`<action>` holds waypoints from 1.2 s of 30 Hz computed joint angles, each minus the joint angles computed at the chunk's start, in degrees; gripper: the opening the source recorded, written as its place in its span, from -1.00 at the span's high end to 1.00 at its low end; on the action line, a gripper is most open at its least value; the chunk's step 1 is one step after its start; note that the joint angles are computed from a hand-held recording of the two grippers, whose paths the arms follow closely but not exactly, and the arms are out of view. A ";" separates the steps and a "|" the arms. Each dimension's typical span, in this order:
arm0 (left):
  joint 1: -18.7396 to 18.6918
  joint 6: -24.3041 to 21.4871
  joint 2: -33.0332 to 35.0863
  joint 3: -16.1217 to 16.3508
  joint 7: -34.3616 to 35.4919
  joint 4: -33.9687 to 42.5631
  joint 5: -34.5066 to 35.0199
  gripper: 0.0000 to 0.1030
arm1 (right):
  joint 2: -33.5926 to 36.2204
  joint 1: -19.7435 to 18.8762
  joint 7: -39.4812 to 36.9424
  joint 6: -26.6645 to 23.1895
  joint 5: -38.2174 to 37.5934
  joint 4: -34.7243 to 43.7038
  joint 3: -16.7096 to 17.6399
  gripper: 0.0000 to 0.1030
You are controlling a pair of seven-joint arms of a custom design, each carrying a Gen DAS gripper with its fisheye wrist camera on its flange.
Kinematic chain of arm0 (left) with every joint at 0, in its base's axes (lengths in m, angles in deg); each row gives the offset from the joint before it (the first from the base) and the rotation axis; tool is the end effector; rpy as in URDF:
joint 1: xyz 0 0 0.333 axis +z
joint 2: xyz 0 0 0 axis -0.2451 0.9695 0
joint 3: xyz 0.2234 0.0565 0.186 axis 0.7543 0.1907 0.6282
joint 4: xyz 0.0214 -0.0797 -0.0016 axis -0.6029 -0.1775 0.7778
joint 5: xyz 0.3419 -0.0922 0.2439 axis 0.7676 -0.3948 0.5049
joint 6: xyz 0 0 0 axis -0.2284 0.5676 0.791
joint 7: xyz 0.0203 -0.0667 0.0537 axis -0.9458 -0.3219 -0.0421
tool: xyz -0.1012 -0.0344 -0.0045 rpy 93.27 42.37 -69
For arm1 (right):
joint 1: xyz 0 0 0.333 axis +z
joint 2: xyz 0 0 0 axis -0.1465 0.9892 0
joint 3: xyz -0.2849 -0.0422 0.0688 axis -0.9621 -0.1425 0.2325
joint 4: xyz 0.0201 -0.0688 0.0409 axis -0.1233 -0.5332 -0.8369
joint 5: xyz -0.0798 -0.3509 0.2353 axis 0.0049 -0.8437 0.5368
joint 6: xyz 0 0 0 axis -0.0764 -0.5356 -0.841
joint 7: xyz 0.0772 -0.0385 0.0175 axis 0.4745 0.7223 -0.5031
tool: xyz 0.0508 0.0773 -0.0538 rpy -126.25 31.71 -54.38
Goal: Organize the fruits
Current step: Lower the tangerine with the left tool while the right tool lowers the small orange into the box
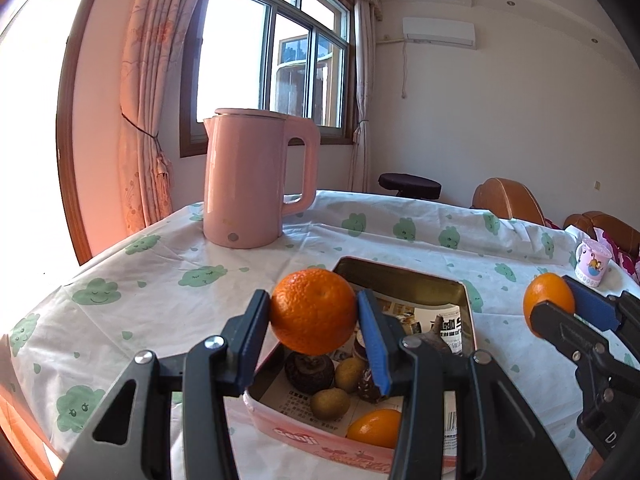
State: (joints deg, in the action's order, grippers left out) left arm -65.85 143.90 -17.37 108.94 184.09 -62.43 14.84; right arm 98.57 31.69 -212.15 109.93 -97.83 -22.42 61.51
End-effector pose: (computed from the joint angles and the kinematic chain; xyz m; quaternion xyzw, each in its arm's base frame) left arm 0.6316 -0.3640 0.3709 -0.5002 0.6710 -0.4561 0.3023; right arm 0.5320 0.4737 0.3634 -0.5960 0.5608 -0.4316 0.3796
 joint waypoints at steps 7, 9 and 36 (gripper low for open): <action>-1.95 -2.16 0.73 3.34 -1.96 0.25 0.99 0.09 | 2.63 0.25 -2.95 1.88 1.45 3.39 -0.56 0.28; -2.11 -2.59 0.76 3.93 -3.33 0.13 2.22 0.09 | 3.32 0.42 -3.88 2.60 2.23 4.23 -0.89 0.28; -0.15 -9.10 1.40 4.96 -19.51 0.73 22.72 0.06 | 9.93 0.82 -18.57 14.40 23.09 10.66 -6.10 0.28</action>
